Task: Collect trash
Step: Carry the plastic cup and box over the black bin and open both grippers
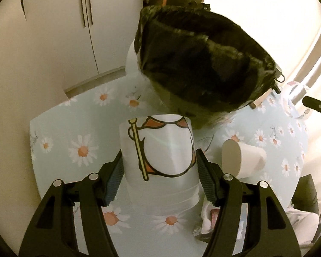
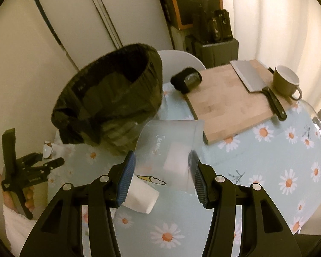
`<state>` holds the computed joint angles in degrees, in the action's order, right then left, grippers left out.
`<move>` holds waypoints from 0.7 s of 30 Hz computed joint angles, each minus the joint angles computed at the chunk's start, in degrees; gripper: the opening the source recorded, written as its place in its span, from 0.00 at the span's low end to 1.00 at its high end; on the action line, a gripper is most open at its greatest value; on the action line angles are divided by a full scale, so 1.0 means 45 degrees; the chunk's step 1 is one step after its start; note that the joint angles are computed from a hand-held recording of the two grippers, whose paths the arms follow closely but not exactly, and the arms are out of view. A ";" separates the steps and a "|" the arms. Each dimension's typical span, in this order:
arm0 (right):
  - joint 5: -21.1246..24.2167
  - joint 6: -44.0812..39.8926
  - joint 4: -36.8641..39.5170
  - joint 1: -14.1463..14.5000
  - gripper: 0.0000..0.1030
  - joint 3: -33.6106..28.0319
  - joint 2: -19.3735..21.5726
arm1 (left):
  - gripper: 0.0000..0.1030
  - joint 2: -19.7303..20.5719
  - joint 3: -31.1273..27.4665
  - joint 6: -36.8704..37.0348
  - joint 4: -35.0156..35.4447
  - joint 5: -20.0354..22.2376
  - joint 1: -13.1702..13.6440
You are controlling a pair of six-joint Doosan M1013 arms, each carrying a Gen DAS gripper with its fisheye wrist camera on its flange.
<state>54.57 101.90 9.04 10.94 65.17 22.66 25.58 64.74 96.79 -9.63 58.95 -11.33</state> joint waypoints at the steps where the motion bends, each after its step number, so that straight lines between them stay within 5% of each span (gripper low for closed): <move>1: -0.0004 -0.0032 0.0043 -0.0008 0.46 -0.0048 -0.0005 | 0.62 -0.0017 -0.0060 0.0023 0.0062 -0.0010 -0.0017; 21: -0.0343 -0.0355 0.0954 -0.0042 0.47 -0.1584 0.0414 | 0.62 0.0881 -0.3139 0.0909 -0.0117 0.0793 -0.0157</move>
<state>53.03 100.30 13.33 10.75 58.04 24.53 29.54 50.61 100.88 -10.16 62.52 -12.04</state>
